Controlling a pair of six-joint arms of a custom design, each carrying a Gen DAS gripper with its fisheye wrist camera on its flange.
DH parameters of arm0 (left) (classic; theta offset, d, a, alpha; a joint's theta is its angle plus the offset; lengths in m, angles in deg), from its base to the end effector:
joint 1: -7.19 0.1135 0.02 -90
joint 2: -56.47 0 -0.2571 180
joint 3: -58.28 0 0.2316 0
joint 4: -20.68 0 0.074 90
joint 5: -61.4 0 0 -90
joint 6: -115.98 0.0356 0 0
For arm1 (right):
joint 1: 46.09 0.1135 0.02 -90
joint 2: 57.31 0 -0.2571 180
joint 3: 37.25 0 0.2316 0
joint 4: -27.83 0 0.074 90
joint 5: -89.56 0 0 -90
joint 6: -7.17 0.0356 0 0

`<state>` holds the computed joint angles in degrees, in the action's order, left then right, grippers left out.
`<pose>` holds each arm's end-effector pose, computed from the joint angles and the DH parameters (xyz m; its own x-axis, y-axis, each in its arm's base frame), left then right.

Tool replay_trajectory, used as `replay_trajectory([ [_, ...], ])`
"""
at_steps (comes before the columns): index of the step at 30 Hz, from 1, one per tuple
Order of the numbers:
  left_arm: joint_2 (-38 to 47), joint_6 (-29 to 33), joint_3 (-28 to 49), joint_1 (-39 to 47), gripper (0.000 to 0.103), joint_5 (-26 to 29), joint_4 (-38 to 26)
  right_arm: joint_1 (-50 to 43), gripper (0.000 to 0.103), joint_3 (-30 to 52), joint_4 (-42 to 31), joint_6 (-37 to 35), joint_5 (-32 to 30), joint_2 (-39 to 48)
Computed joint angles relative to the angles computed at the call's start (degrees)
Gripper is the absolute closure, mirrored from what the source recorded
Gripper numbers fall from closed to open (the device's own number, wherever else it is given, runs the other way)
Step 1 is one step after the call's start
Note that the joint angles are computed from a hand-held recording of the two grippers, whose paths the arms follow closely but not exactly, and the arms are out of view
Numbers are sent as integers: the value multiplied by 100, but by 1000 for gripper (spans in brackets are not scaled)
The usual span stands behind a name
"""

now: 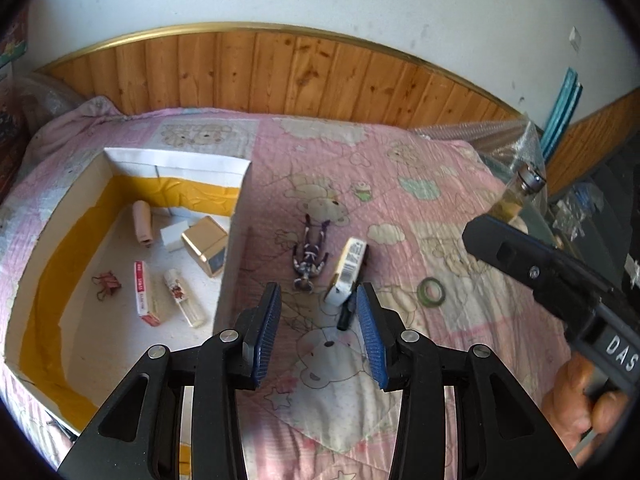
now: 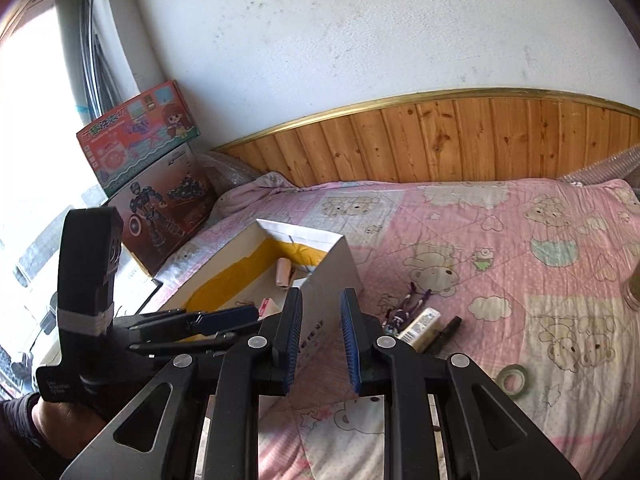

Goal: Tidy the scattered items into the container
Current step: 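Withdraw both tools from the box toward the remaining items on the quilt, then close the left tool on the white barcoded package while the right tool grasps the green tape roll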

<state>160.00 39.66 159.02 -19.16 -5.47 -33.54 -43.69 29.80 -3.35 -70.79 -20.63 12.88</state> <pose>0.3250 -0.1766 0.2627 -0.5884 0.5342 -0.6070 0.7606 0.6204 -0.1914 0.2521 0.0229 0.2821 -0.6185 0.1700 -0.7671 -0.1995 0.9104 0.3626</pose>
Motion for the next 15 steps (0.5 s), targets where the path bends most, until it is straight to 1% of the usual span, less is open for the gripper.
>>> replay_trajectory([
  [4, 257, 11, -3, -288, 62, -232, 61, -573, 82, 5, -284, -17, 11, 145],
  [7, 601, 19, 161, -506, 62, -422, 95, -1026, 81, 59, -495, -39, -50, 454],
  [9, 850, 58, 306, -647, 62, -478, 72, -1275, 79, 126, -598, -62, -114, 737],
  [15, 1654, 21, 778, -1006, 60, -949, 376, -1700, 74, 413, -822, -375, 134, 1721],
])
